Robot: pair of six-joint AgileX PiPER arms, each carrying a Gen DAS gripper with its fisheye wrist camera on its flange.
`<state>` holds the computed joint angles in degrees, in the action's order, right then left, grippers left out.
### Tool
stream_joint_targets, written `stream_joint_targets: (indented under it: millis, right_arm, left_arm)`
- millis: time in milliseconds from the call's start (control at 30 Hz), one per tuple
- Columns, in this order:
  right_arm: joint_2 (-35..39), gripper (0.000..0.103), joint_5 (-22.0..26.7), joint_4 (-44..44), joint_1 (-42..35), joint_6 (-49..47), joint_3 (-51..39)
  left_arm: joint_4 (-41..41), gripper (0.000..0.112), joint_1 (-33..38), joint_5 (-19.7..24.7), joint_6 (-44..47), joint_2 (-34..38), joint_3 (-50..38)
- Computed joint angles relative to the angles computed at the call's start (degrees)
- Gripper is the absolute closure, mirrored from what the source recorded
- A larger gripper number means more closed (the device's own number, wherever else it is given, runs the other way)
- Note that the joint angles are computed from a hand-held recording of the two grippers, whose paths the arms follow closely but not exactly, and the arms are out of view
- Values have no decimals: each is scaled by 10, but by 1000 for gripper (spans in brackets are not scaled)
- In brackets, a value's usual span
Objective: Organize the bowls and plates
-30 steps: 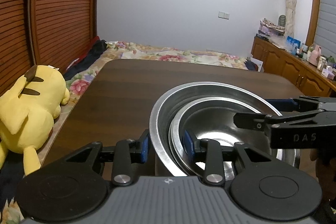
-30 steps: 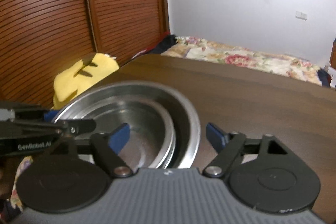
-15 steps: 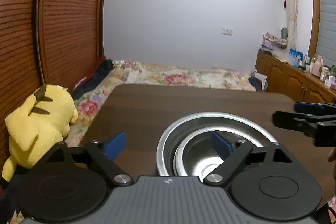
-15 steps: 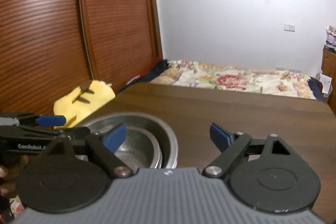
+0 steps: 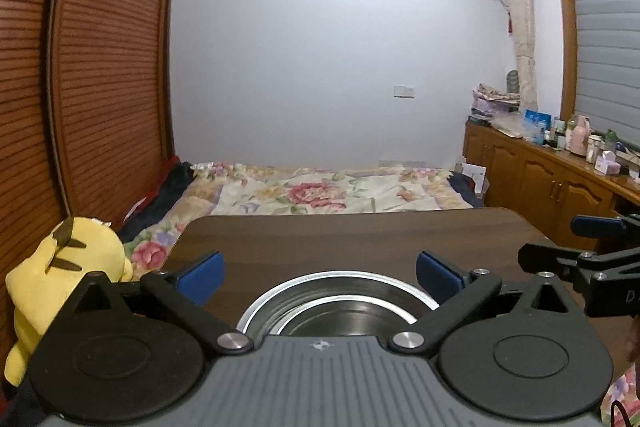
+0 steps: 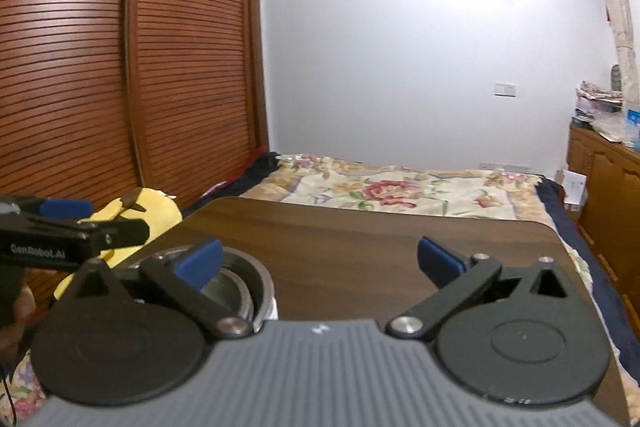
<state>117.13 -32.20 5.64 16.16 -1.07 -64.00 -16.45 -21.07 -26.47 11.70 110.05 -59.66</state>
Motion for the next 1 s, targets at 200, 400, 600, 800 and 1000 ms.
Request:
stream_joint_targets:
  millis: [200,400,600,800,1000]
  right_arm:
    - [-22,0,-34,27,-1,0,48]
    - [-33,0,-62,77,7,-33,82]
    - [-37,0,-82,88,6,-31,103]
    - [-34,0,-91,102,8,-30,114]
    - [-33,0,-104,130,19,-51,128]
  left_arm:
    - [-18,9,-14,9,14,-2,-3]
    - [-119,9,-42,1,101,-4,0]
    - [-130,9,-48,-2,107,-6,23]
    - [-136,9,-55,-11,98,-11,43]
    - [-167,9,-69,-26,120,-13,59]
